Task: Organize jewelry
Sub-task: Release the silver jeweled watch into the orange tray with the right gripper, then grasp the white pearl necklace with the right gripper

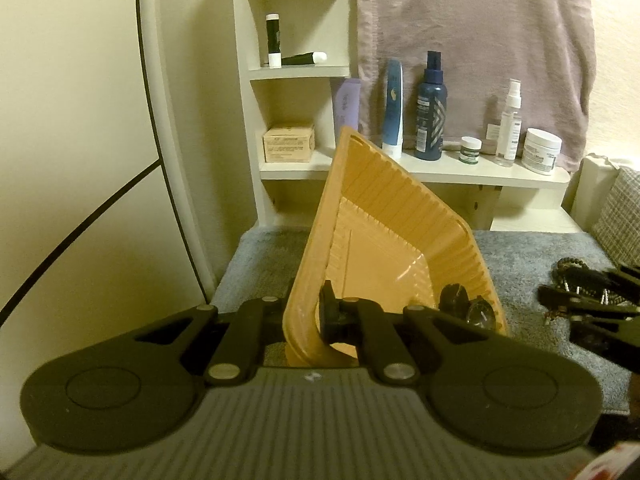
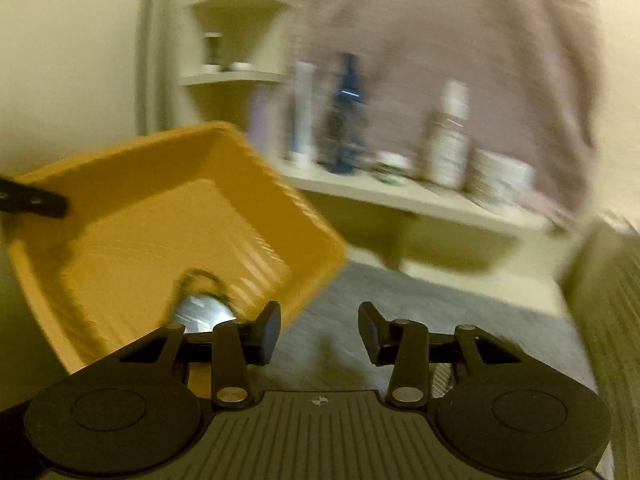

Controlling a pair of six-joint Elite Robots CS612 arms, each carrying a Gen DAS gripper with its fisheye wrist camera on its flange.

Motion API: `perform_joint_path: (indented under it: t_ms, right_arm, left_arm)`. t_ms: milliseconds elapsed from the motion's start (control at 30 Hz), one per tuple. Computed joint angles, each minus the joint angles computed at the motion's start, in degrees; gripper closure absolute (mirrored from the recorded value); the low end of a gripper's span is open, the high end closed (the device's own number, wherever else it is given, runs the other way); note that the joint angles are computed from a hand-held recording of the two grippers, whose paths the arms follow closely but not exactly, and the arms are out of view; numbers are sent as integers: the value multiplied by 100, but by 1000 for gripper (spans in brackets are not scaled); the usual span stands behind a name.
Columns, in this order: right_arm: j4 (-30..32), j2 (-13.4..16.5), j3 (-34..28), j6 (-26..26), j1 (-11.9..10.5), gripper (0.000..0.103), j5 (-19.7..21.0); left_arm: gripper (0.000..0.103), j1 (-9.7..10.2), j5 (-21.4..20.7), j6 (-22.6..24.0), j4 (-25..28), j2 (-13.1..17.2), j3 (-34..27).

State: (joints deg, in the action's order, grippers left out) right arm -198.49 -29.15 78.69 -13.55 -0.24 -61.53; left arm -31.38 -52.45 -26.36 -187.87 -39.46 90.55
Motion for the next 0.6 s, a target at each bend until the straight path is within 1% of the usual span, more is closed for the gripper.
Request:
perform_joint_path:
  t_ms: [100,233,433,600]
  right_arm:
    - [-32,-45,143,343,-66,58,-468]
    - [61,-99,288,646,-158,58,-840]
    - [22,-108,370,756,-203,58,-1223]
    - [-29,-60,330,952,-222,58,-1391]
  left_arm:
    - [96,5,-10,-43,0,-1,4]
    - [96,2,-8,-103,3,-4,20]
    - [96,13,-35,-242,91,-28,46]
    - [96,-8,10,-210,115,-30,41]
